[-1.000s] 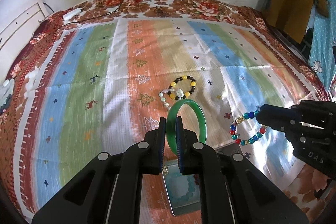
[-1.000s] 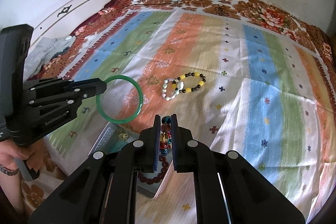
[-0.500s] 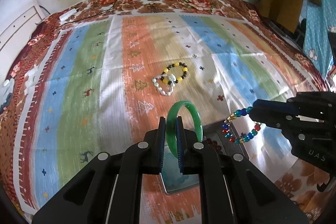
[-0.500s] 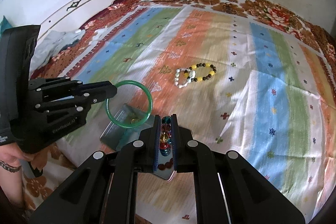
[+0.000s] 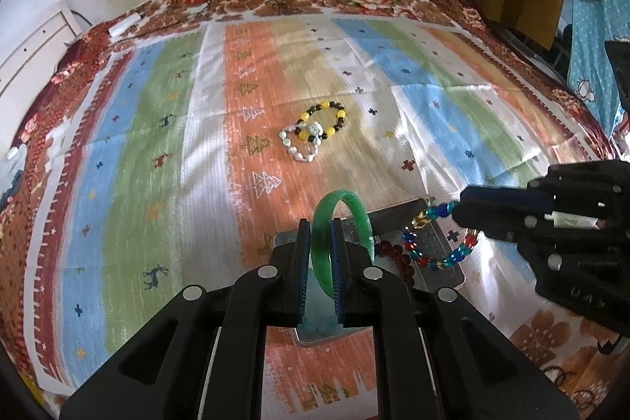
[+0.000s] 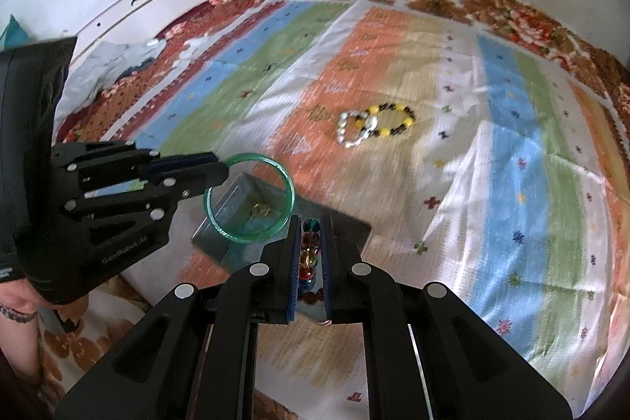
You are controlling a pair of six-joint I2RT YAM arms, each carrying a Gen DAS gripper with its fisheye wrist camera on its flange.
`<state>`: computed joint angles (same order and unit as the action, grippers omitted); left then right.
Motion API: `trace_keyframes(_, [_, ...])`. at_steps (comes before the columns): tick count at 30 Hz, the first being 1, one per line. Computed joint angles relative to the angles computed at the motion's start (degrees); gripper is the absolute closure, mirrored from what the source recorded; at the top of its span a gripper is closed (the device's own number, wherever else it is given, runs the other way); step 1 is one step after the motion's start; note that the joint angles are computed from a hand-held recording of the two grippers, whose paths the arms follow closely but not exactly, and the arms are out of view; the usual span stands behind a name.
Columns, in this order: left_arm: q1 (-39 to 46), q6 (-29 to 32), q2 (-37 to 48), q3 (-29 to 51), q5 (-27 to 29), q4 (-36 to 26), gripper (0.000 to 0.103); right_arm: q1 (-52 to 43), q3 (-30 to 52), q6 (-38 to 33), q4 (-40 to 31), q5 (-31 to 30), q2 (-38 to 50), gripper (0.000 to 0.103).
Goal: Organize jewelry
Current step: 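Lower both items into the tin while both tools open to release, then move both open tools toward the white and yellow-black bead bracelets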
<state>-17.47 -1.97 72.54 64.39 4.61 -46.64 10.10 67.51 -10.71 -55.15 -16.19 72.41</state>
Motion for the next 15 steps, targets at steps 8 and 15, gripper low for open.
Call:
trace_keyframes(8, [4.39, -1.89, 1.75, 1.29, 0.17, 0.54, 0.061, 0.91, -1.08, 0.20, 1.54, 4.27, 0.20, 0.065])
trace_keyframes(15, [5.45, -1.25, 3.67, 1.88, -0.17, 0.80, 0.053, -1.60, -0.32, 2.32, 3.31, 2.84, 1.65, 0.058])
